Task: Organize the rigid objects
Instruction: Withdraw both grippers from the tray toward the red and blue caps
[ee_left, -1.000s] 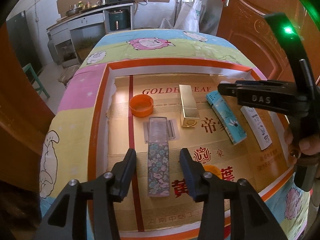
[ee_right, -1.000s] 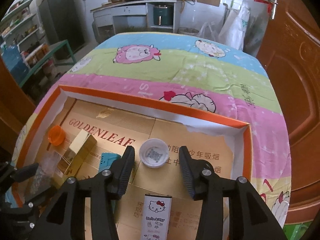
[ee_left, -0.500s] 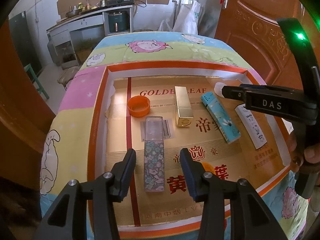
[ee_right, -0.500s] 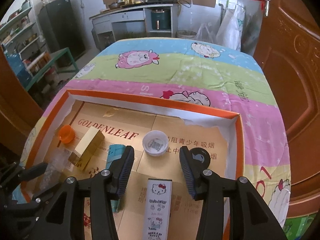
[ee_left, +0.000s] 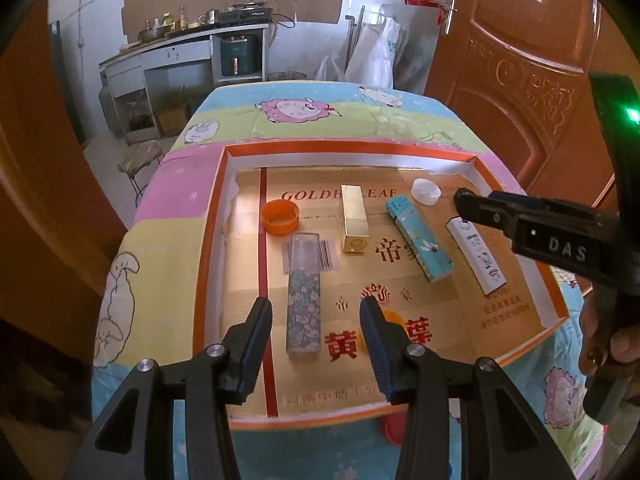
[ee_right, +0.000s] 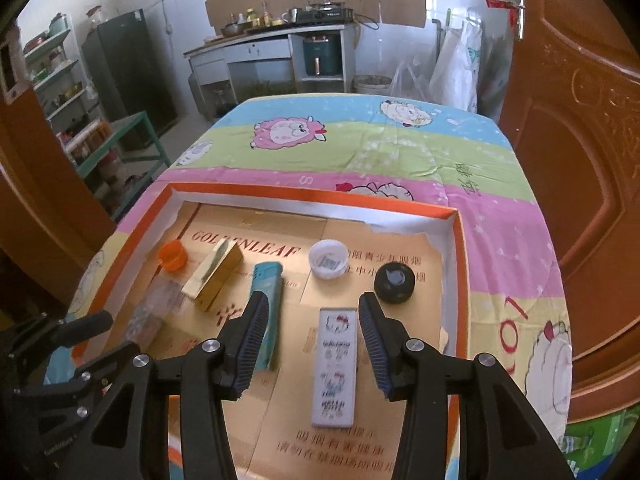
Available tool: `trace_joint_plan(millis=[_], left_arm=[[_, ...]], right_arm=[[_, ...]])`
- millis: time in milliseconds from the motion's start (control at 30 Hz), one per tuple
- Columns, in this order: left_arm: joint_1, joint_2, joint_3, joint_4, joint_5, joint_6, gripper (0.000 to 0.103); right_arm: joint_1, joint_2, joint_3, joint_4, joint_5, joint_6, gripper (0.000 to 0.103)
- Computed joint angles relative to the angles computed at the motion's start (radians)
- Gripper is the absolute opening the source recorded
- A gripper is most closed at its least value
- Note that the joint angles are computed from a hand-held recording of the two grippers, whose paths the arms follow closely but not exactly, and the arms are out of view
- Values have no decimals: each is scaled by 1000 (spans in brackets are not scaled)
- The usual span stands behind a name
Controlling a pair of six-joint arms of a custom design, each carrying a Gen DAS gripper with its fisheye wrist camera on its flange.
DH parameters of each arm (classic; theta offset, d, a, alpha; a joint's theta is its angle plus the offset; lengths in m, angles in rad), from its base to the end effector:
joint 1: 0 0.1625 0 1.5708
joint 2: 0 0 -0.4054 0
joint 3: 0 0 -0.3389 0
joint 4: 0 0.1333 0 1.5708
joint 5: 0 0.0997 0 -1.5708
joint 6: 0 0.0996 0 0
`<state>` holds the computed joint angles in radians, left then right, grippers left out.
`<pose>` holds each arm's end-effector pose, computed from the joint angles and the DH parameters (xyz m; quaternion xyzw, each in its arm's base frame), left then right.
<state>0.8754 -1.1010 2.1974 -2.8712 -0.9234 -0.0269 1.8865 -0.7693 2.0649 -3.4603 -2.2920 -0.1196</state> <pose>-0.1412 -0.4710 0.1649 0.2788 0.9016 -0.2021 0.2619 0.2219 -0.4617 0.1122 0.0924 -0.8959 0.3055 0.3090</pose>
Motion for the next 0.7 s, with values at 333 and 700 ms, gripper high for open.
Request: trace_joint_plan(millis=[333, 700], left_arm=[[-38, -78, 83, -39, 18, -26, 46], [-97, -170, 160, -37, 57, -65, 46]], right_arm=[[59, -25, 97, -57, -15, 56, 48], [117, -43, 203, -118, -62, 142, 49]])
